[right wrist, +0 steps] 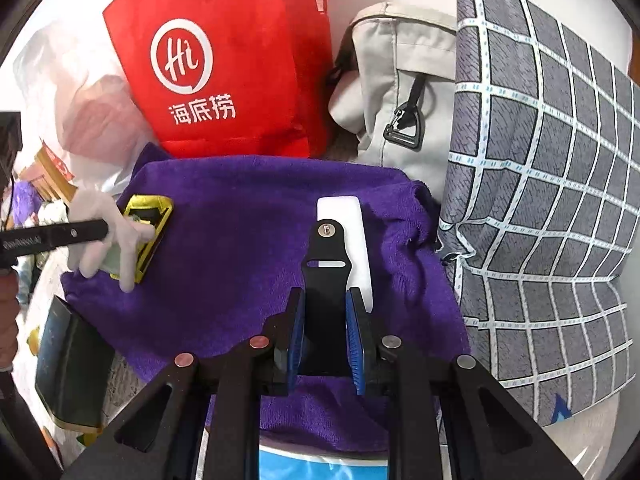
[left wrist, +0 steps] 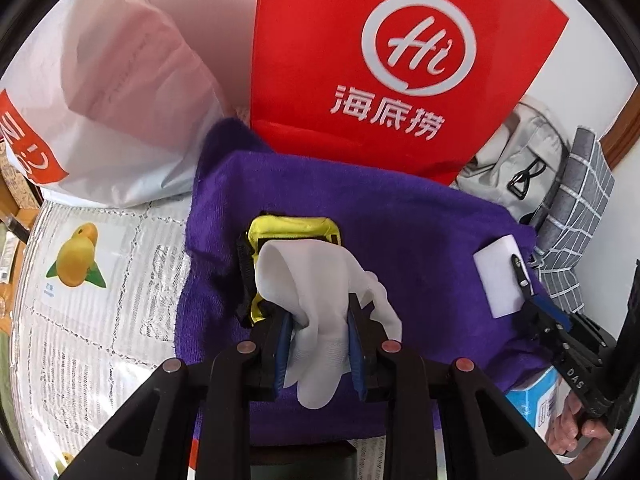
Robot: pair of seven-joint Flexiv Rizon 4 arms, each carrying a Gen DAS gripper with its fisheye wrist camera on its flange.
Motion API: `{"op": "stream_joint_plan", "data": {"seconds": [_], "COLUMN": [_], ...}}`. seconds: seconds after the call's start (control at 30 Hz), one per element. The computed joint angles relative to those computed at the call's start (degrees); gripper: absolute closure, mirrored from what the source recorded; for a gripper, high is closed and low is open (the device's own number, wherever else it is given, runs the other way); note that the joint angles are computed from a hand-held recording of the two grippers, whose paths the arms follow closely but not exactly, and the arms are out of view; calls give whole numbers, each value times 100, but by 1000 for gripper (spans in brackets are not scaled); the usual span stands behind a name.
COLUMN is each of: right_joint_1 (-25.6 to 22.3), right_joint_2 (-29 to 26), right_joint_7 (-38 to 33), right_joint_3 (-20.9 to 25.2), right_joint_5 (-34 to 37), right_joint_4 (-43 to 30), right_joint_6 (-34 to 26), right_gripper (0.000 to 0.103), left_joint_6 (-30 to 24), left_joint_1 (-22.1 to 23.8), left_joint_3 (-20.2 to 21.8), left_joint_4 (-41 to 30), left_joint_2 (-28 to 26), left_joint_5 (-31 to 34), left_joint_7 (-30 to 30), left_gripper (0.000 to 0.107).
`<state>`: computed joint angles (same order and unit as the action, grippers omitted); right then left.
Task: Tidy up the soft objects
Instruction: 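Lower the glove onto the towel beside the pouch and open the left gripper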
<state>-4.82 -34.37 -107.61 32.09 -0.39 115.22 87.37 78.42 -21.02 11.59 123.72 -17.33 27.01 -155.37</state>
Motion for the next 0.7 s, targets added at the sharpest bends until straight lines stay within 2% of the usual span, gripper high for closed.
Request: {"op": "stream_joint_plan", "data": {"seconds": [0.1, 0.23, 0.33, 0.5, 0.6, 0.7], "right_joint_1": [-59, -311, -308, -393, -449, -503], "right_joint_2": [1, -20, 42, 111, 153, 208], "right_joint_7": [-44, -141, -149, -260, -350, -440], "right_joint_3": [70, 305, 269, 355, 409, 485], "right_joint_5": [15, 178, 265, 482, 590, 699], "right_joint_4": [5, -58, -47, -62, -62, -40], "right_joint_6": [-6, -120, -138, -180, -172, -130], "right_gripper": [80, 66, 65, 62, 59, 59], "left_joint_6": [44, -99, -17, -31, -284, -408], "left_joint_1": [66, 9, 85, -110, -231, -94], "left_joint_3": [-65, -28, -85, 154, 233, 73], "left_joint_4": [21, -30, 25, 23, -85, -79], "left_joint_2": [-54, -79, -86, 46, 192, 333], "left_joint_5": [-120, -154, -265, -68, 320, 507], "left_joint_7": [119, 147, 206, -43, -382, -553], "left_gripper": [82, 78, 71, 41, 40, 40]}}
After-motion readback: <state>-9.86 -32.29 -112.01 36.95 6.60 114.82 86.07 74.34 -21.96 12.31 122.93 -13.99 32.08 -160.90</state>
